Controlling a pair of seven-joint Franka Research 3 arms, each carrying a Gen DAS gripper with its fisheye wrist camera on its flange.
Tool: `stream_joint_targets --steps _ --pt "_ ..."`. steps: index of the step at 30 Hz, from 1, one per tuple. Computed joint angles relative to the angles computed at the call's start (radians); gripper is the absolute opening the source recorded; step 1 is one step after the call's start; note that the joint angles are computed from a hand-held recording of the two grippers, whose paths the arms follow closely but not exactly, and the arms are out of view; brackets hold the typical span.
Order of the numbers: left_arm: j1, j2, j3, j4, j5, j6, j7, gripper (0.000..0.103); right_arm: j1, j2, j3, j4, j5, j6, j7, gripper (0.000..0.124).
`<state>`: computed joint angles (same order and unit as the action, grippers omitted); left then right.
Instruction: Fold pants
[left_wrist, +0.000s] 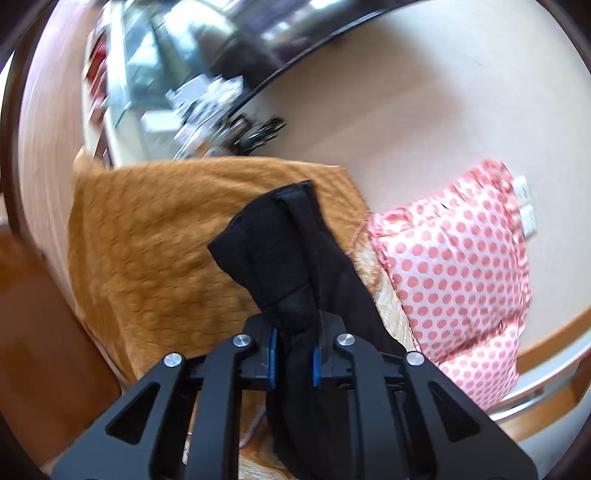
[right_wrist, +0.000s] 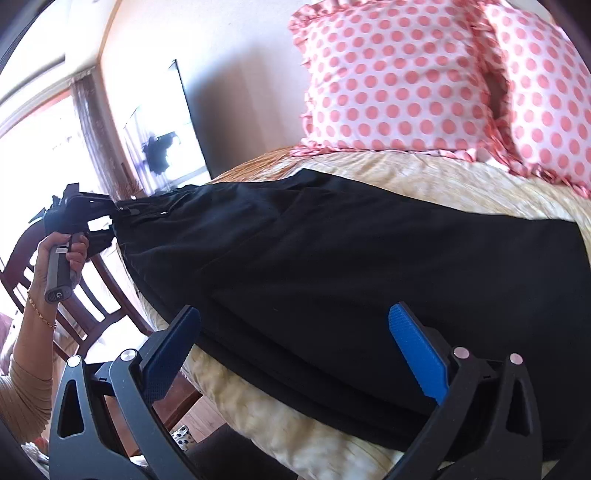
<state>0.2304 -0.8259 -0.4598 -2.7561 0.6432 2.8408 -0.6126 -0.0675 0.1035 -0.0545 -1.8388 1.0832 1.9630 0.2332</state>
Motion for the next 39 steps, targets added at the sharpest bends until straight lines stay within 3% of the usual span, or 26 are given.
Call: stream_joint_targets --steps 4,8,15,21,23,27,28,34,39 --pt "-0.025 0.081 -0.020 0.163 0.059 -0.108 0.136 0.011 -0.030 0.019 -0.018 0.021 0.020 -0.009 0.037 0.102" --pt "-0.042 0.245 -0.047 0.364 0.165 -0.149 0.245 0.011 -0.061 0.029 -0.027 0.029 0.049 0.000 0.052 0.102" --pt "-0.106 0.627 -0.100 0.752 0.341 -0.172 0.396 0.011 -0.117 0.045 -0.043 0.042 0.089 -0.004 0.082 0.102" --pt "-0.239 0.961 -0.114 1.050 0.459 -0.130 0.523 0.011 -0.162 0.056 -0.059 0.045 0.105 0.027 0.119 0.102" --pt "-0.286 1.062 -0.110 1.118 0.451 -0.104 0.575 0.011 -0.174 0.066 -0.063 0.051 0.100 0.049 0.137 0.102" --pt "-0.325 1.310 -0.174 1.257 0.175 -0.109 0.898 0.011 -0.204 0.097 -0.068 0.080 0.079 0.061 0.204 0.102" --pt "-0.313 1.339 -0.197 1.264 0.156 -0.108 0.920 0.011 -0.211 0.100 -0.067 0.083 0.077 0.064 0.210 0.102" --pt "-0.472 1.332 -0.028 1.353 0.234 -0.129 0.871 0.011 -0.241 0.127 -0.058 0.109 0.081 0.097 0.231 0.102" --pt "-0.557 1.381 0.008 1.445 0.198 -0.174 1.004 0.011 -0.255 0.136 -0.049 0.109 0.098 0.128 0.240 0.102"
